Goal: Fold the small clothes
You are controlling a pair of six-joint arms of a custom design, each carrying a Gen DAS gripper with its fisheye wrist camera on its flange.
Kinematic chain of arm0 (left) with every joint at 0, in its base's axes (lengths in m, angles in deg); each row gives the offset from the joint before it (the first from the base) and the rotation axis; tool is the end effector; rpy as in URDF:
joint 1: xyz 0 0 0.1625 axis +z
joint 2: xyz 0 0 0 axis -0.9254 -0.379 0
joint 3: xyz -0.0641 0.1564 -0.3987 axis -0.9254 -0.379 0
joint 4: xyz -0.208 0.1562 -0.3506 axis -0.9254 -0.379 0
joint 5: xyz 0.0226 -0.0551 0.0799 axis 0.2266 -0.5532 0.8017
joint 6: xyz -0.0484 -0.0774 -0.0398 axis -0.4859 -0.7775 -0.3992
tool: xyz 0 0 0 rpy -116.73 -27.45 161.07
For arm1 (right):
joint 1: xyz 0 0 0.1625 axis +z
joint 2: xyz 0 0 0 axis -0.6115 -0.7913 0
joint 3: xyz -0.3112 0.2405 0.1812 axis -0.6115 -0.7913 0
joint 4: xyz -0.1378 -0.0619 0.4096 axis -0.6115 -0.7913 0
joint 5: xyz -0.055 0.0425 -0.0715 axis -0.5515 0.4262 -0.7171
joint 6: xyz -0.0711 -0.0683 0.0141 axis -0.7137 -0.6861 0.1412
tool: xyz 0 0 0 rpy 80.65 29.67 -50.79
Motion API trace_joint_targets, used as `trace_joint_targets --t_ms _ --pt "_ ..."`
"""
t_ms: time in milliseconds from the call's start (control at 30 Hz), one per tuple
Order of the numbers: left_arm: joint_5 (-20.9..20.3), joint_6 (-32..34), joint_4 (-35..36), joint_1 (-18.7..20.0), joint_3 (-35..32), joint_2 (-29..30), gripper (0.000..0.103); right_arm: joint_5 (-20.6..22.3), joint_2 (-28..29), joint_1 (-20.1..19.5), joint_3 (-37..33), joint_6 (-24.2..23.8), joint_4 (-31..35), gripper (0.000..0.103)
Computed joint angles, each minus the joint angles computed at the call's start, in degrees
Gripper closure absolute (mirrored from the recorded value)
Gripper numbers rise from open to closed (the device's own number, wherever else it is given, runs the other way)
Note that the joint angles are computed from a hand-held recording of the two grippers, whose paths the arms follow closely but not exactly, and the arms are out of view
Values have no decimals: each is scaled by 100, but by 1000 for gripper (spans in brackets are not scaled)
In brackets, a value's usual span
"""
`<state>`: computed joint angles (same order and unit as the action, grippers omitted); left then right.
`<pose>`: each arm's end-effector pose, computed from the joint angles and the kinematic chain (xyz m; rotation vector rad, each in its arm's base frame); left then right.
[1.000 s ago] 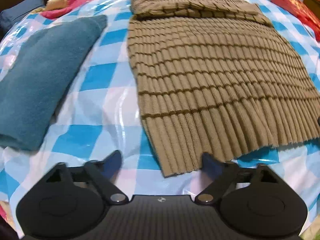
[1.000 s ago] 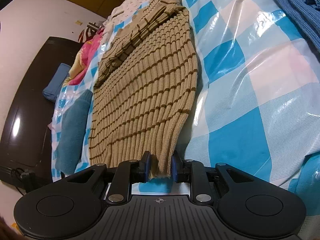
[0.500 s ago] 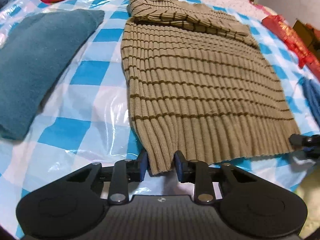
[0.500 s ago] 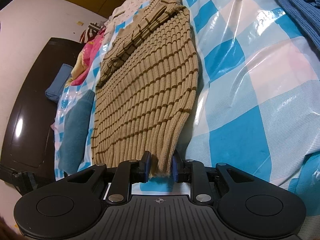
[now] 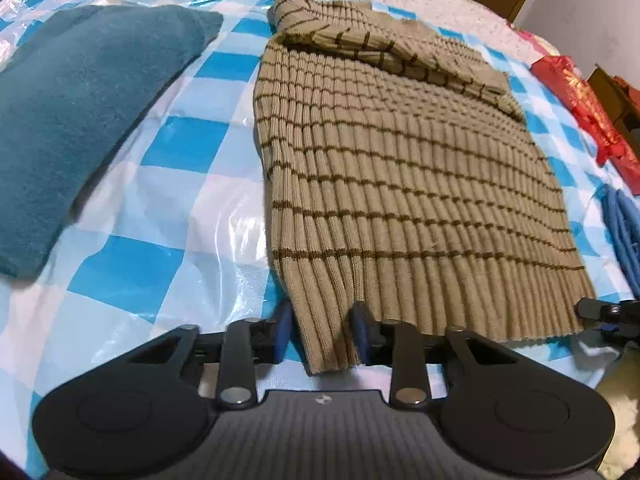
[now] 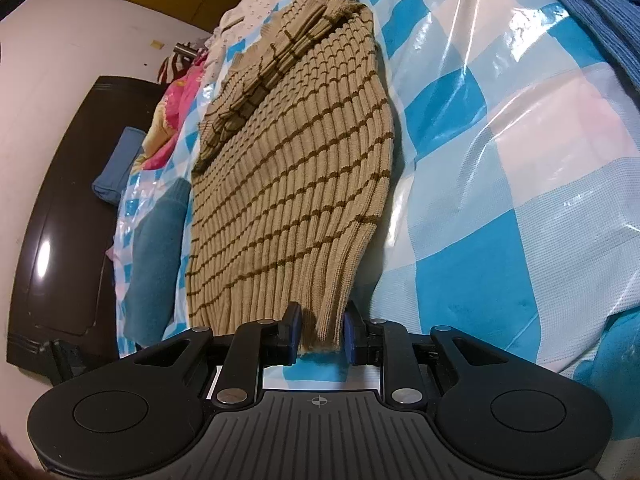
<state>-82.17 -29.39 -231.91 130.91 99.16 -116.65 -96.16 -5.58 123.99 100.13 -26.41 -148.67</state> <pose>-0.1347 -0.7303 0.1909 -0.2332 2.3733 -0.8248 0.0851 -0.8968 0.1940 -0.2537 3.0472 -0.2409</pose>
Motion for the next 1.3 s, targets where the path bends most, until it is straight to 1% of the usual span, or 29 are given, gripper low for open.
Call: trace_joint_targets --t_ms 67,167,200,267,367,467,567,700,800,867,1000,1133,1233,1300 --pt "-26 70 -58 6 0 17 79 -44 7 11 -10 -18 -9 81" --pt "-225 128 -354 47 83 -28 84 -58 25 20 -16 60 -71 82" --pt "-297 171 -541 59 135 -45 84 -17 44 11 -52 116 -74 83" --pt "-489 200 -858 97 234 -95 85 119 54 -16 -62 256 -131 92" --pt "-780 95 -1107 163 299 -139 85 322 12 -72 26 483 -264 94" --pt "-1035 1 -1469 194 445 -213 85 452 -126 -107 306 597 -556 94" --pt "-1214 -28 -1896 206 632 -311 85 735 -296 -162 603 736 -828 94" --pt "-1236 -96 -2137 200 783 -393 86 1024 -511 -204 979 836 -1161 95" --pt "-1382 -115 -2399 187 935 -478 86 1160 -666 -227 1245 931 -1381 96" --pt "-1404 -112 -2466 158 1037 -557 86 1262 -792 -253 1438 985 -1506 96" --pt "-1426 -163 -2503 189 1116 -638 86 1302 -1011 -264 1755 990 -1648 96" --pt "-1482 -142 -2661 166 1195 -696 86 1257 -1060 -260 1836 1051 -1679 96" --pt "-1529 -111 -2805 114 1347 -797 86 1324 -1190 -275 1984 1097 -1700 96" --pt "-1635 -190 -2916 106 1465 -877 86 1412 -1341 -301 2169 1111 -1740 96"
